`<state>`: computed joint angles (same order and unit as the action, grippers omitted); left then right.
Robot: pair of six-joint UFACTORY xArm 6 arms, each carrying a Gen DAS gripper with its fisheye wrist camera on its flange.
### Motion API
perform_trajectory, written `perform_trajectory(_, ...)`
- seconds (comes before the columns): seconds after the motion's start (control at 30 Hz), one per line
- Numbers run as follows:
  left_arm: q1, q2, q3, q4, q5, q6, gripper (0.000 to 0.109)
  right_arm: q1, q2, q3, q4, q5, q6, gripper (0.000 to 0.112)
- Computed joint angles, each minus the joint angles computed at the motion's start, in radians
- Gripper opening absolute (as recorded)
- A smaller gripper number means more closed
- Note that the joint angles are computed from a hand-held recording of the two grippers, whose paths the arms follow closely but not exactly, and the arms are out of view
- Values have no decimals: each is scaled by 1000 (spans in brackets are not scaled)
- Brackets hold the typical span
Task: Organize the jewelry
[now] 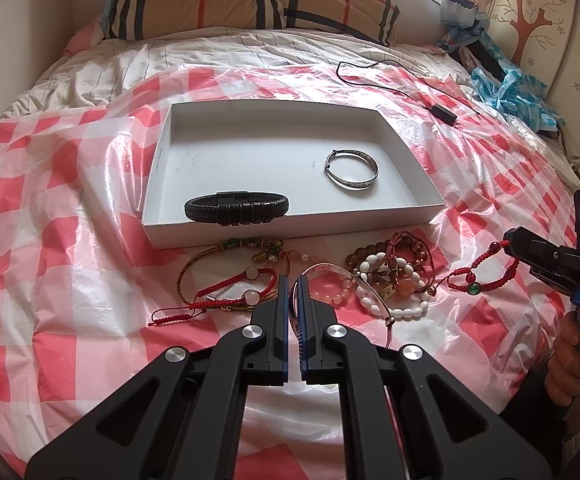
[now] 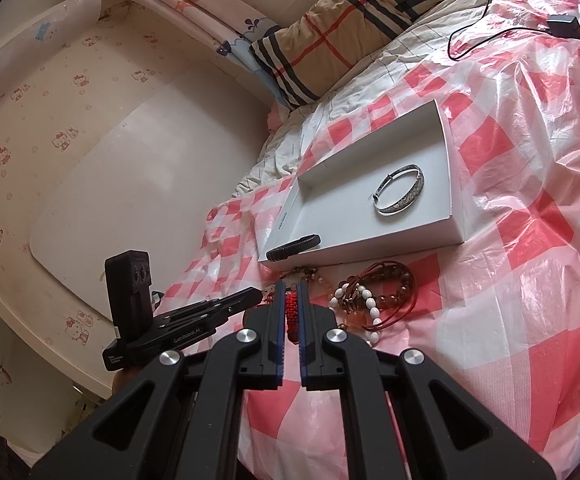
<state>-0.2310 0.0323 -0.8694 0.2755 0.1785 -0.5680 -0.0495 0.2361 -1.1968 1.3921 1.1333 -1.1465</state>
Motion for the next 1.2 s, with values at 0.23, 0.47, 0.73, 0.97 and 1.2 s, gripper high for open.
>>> perform_trajectory(0.23, 0, 1, -1, 1, 0, -1, 4, -9, 4, -3, -2, 3, 0, 6)
perform_trajectory(0.47, -4, 6, -7, 2, 4, -4, 4, -18, 8, -7, -4, 8, -1, 6)
perform_trajectory(0.73, -5, 7, -9, -1, 6, 1, 4, -27, 12, -10, -4, 17, -1, 6)
perform_trajectory(0.97, -9, 11, -12, 7, 5, -9, 4, -31, 12, -11, -3, 18, 0, 6)
perform_trajectory(1.2, -8, 11, -13, 3, 4, -5, 4, -34, 14, -14, -2, 23, 2, 6)
